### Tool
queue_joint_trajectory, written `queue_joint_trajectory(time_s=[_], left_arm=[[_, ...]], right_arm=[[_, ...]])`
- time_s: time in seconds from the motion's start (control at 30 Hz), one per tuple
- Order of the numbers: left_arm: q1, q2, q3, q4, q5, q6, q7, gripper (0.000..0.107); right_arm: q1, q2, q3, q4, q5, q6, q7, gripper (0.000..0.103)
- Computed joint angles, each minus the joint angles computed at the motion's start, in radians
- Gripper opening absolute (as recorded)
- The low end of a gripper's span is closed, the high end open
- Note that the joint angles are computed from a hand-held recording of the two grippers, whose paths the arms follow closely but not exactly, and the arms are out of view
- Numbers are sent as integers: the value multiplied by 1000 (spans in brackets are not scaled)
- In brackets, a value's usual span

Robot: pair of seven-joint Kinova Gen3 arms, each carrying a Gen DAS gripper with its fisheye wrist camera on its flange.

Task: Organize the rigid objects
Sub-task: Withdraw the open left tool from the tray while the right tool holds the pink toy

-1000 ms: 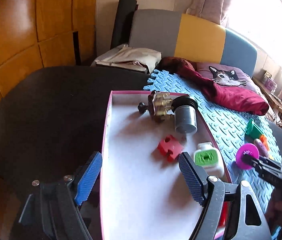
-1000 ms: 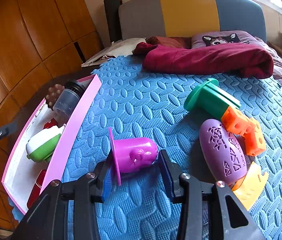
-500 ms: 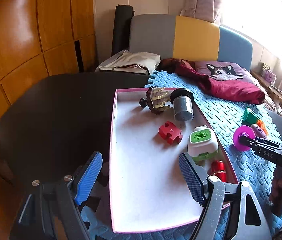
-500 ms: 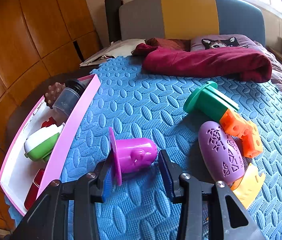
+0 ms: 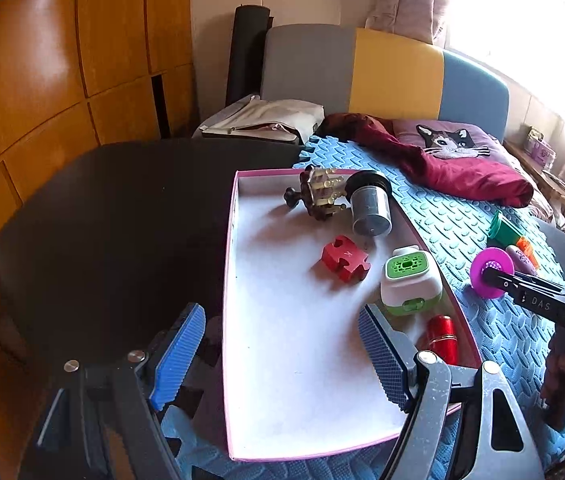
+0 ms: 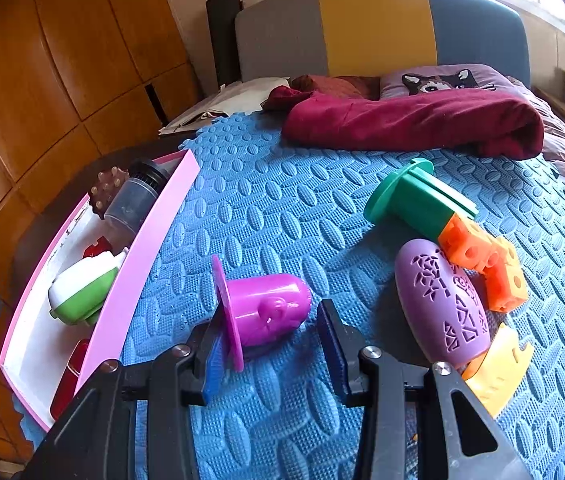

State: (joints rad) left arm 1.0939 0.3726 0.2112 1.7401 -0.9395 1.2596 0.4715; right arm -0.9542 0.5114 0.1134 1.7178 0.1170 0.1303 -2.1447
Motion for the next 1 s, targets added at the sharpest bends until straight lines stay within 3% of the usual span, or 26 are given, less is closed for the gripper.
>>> queue_joint_trajectory(time_s=[0.23, 0.57, 0.63, 0.73, 1.0], left_arm=[[0, -3, 1, 9, 4, -1, 9, 80], [0, -26, 11, 42, 3, 4, 53, 80], [0, -32, 15, 51, 3, 8, 69, 80], [-1, -40, 22, 65, 3, 11, 87, 80], [-3, -64, 42, 101, -11, 14, 147, 80]], right_arm=[[-19, 1, 20, -1, 5, 3, -6, 41], [-114, 5, 118, -5, 51, 21, -57, 34], [-148, 9, 152, -9, 70, 31, -78, 30], [-220, 24, 226, -29, 112, 77, -136, 15], [-199, 21, 197, -33, 200, 93, -219, 13]])
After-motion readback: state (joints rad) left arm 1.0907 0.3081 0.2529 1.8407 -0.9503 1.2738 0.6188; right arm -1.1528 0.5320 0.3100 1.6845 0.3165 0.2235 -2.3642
